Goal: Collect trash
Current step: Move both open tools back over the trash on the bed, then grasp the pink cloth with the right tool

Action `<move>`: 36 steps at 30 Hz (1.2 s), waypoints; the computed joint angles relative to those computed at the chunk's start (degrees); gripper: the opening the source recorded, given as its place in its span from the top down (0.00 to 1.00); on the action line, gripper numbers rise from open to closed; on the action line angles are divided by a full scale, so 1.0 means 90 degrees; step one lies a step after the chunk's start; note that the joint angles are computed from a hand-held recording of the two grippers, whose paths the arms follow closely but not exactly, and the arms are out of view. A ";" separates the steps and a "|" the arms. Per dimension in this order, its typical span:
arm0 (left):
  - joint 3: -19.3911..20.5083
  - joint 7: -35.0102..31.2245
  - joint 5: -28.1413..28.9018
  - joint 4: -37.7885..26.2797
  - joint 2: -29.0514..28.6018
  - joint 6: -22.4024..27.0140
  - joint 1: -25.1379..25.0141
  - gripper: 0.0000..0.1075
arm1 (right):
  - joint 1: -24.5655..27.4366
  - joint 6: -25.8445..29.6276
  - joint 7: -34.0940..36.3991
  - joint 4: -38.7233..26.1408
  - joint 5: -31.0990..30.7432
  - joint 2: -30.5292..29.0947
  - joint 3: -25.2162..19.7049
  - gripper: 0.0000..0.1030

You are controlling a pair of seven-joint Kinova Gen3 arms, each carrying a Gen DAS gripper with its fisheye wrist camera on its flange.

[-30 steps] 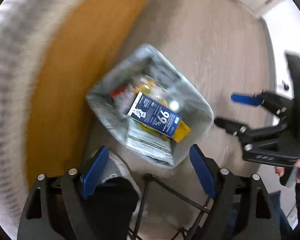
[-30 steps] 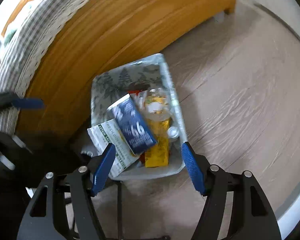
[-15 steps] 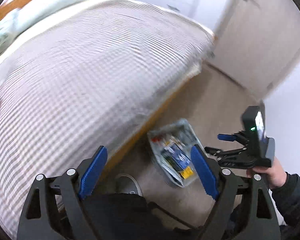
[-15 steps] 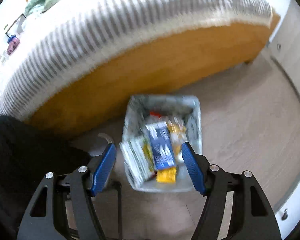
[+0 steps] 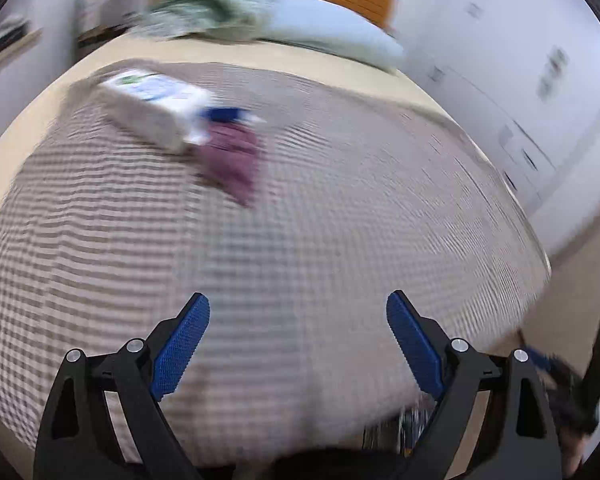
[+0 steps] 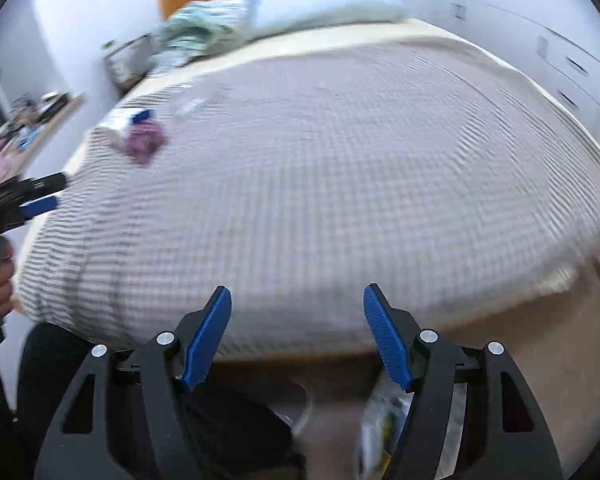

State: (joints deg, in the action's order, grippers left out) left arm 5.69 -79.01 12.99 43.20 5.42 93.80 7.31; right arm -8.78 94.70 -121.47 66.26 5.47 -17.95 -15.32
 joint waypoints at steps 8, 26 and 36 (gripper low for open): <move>-0.0709 0.0553 -0.0623 -0.0825 0.0932 -0.0120 -0.0351 0.17 | -0.1049 -0.0838 0.0230 -0.1086 0.0598 0.1856 -0.0426 0.36; -0.0236 -0.0763 0.0254 0.0662 0.0812 -0.2177 -0.1137 0.17 | -0.1469 -0.2221 0.0647 -0.2994 -0.0620 0.4513 0.0324 0.96; -0.0101 -0.0586 0.0263 0.0510 0.1042 -0.1976 -0.0838 0.17 | -0.1754 -0.1928 0.1327 -0.2231 0.0055 0.3396 0.1217 0.97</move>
